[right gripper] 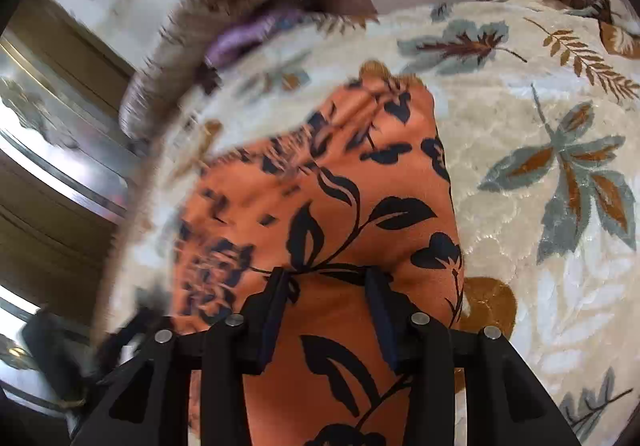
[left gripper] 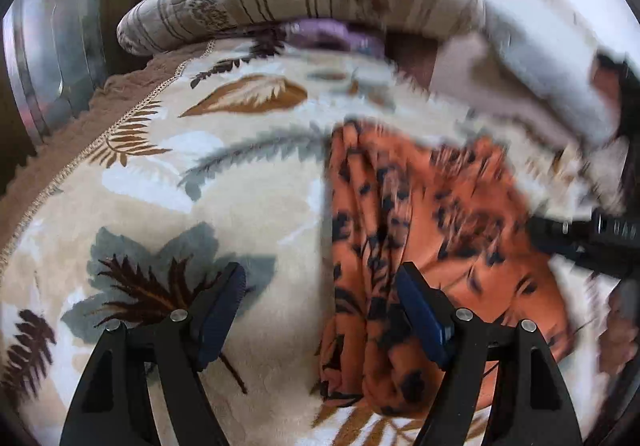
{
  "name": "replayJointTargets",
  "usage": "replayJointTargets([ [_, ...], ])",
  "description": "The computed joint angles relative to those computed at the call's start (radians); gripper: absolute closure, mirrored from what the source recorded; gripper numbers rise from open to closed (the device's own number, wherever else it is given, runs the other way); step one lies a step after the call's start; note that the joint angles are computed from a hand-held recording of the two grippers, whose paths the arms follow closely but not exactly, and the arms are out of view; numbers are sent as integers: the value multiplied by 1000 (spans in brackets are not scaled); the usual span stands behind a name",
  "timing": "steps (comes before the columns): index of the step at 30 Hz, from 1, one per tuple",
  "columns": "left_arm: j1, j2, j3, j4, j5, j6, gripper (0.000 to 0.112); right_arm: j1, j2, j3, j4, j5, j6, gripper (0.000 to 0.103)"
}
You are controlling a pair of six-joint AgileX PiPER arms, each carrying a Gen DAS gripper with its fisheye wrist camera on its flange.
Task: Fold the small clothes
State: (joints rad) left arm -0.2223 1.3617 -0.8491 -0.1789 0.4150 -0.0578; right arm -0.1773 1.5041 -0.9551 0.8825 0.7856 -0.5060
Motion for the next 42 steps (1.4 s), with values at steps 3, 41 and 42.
replayJointTargets([
  [3, 113, -13, -10, -300, 25, 258, 26, -111, -43, 48, 114, 43, -126, 41],
  [41, 305, 514, -335, -934, 650, 645, 42, -203, 295, 86, 490, 209, -641, 40],
  [42, 302, 512, -333, -938, 648, 650, 40, -203, 296, 87, 492, 209, -644, 40],
])
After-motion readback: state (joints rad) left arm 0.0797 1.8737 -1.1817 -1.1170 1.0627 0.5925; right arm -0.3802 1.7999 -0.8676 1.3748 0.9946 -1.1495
